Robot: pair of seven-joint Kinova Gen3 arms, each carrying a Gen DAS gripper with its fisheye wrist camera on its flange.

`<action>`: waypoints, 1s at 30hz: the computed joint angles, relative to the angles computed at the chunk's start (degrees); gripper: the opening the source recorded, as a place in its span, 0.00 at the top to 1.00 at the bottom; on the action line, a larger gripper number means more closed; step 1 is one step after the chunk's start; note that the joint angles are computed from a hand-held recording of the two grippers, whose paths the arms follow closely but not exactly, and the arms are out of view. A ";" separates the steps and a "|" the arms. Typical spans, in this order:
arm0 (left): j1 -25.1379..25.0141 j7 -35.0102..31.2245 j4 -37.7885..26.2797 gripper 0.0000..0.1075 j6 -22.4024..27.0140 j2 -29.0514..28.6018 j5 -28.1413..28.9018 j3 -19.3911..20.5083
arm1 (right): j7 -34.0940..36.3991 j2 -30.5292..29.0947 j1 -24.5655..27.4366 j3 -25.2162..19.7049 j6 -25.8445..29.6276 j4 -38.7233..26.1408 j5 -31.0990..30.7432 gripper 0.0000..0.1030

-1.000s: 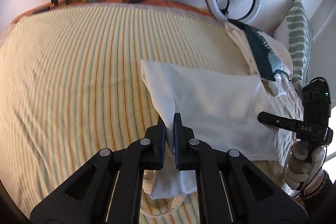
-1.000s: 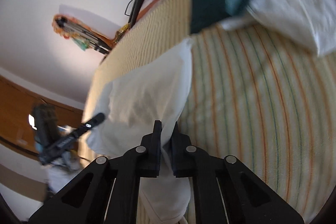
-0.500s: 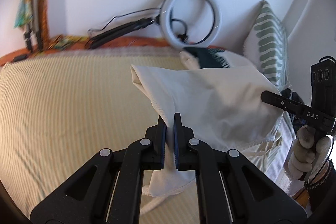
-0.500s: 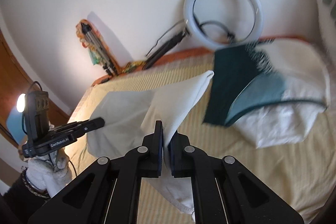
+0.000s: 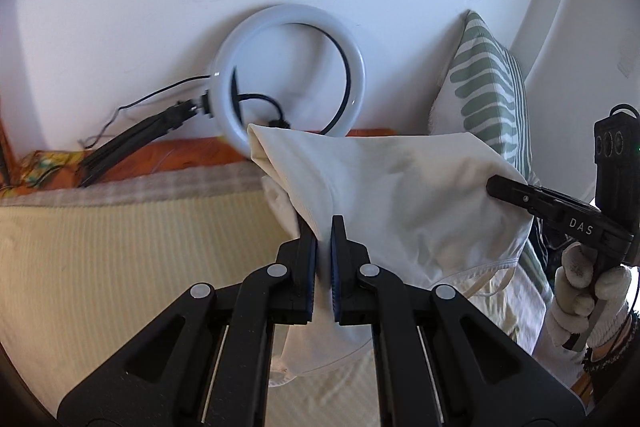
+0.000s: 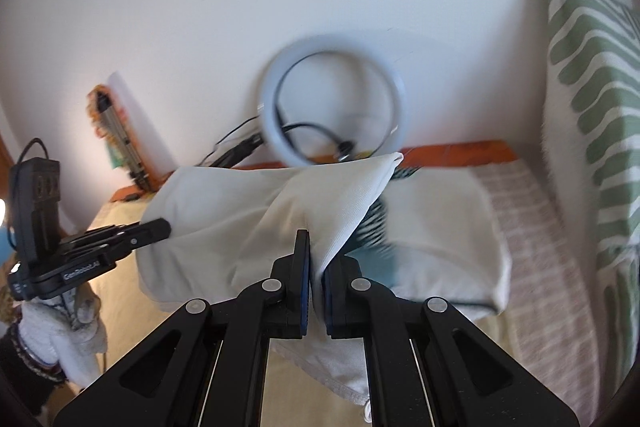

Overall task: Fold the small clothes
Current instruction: 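Carry the folded tank top with both tools toward the pillow and ring light, then lower the tank top onto the bed and open both tools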

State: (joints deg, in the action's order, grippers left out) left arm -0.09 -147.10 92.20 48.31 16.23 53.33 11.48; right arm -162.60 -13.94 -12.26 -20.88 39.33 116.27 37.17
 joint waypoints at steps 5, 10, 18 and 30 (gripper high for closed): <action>3.98 4.83 -3.49 0.96 -4.09 4.32 -2.49 1.38 | 3.73 1.40 1.75 3.39 -1.45 0.02 1.71 0.96; 6.47 8.49 -5.19 0.96 -8.48 7.28 -5.43 3.47 | 6.17 3.93 3.52 7.04 -4.47 0.68 2.89 0.96; 11.71 16.48 -6.65 0.96 -13.62 10.87 -16.88 3.92 | 9.57 9.26 4.67 11.40 -5.89 1.70 1.03 0.95; 13.05 22.51 -3.16 0.62 -16.50 8.91 -29.01 4.01 | 10.39 15.00 -0.54 15.08 9.43 -3.71 -2.26 0.55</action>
State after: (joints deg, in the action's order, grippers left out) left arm 12.95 -124.59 89.03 31.81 25.14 24.32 15.49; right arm -152.21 1.06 -12.80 -5.79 48.76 112.56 34.92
